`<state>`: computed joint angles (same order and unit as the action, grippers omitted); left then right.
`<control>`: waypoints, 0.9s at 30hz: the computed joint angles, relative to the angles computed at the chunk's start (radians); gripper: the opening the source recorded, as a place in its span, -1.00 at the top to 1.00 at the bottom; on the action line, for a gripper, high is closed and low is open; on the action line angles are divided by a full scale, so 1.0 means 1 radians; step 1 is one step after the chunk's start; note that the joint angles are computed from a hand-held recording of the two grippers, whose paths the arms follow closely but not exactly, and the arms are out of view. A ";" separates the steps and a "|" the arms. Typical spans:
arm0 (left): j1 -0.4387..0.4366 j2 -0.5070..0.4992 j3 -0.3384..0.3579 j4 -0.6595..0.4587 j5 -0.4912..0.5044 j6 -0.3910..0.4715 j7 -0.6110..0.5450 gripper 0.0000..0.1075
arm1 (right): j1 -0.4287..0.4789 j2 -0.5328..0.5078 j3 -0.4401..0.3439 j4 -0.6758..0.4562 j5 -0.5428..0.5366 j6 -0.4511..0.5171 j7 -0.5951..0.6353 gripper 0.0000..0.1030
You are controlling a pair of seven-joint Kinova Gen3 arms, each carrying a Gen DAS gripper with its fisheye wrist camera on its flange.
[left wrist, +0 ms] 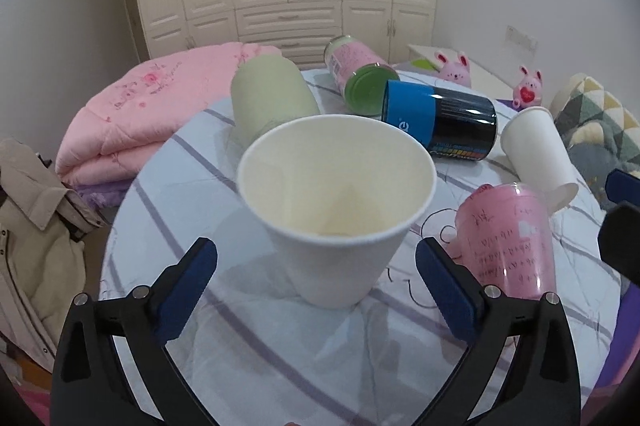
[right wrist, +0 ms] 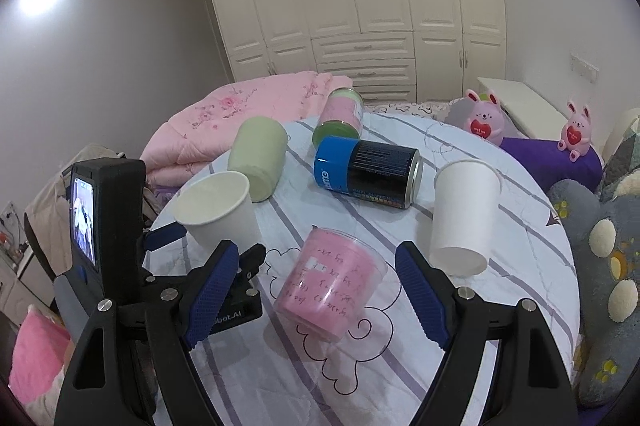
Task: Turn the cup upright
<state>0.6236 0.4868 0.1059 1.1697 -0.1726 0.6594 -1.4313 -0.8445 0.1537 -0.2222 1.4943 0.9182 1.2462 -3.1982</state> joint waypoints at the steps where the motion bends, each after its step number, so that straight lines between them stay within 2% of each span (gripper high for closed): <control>1: -0.005 -0.010 0.004 0.012 0.006 -0.005 -0.003 -0.88 | -0.004 0.002 -0.001 -0.005 0.002 0.008 0.001 -0.59; 8: -0.005 -0.121 -0.014 0.152 -0.019 -0.078 0.058 -0.88 | -0.055 -0.003 -0.022 -0.021 0.048 0.092 -0.023 -0.59; 11: 0.020 -0.176 -0.036 0.216 -0.077 -0.112 0.129 -0.88 | -0.082 -0.003 -0.034 -0.029 0.071 0.133 -0.037 -0.59; 16: 0.035 -0.245 -0.028 0.270 -0.165 -0.131 0.214 -0.90 | -0.130 0.003 -0.050 -0.042 0.107 0.206 -0.036 -0.59; 18: 0.057 -0.276 -0.032 0.299 -0.230 -0.146 0.272 -0.91 | -0.147 0.002 -0.055 -0.038 0.119 0.229 -0.046 -0.59; 22: 0.079 -0.319 -0.015 0.331 -0.347 -0.151 0.376 -0.91 | -0.168 -0.006 -0.066 -0.023 0.136 0.255 -0.065 -0.59; 27: 0.066 -0.346 0.032 0.341 -0.415 -0.135 0.444 -0.91 | -0.189 -0.015 -0.082 0.000 0.164 0.288 -0.093 -0.59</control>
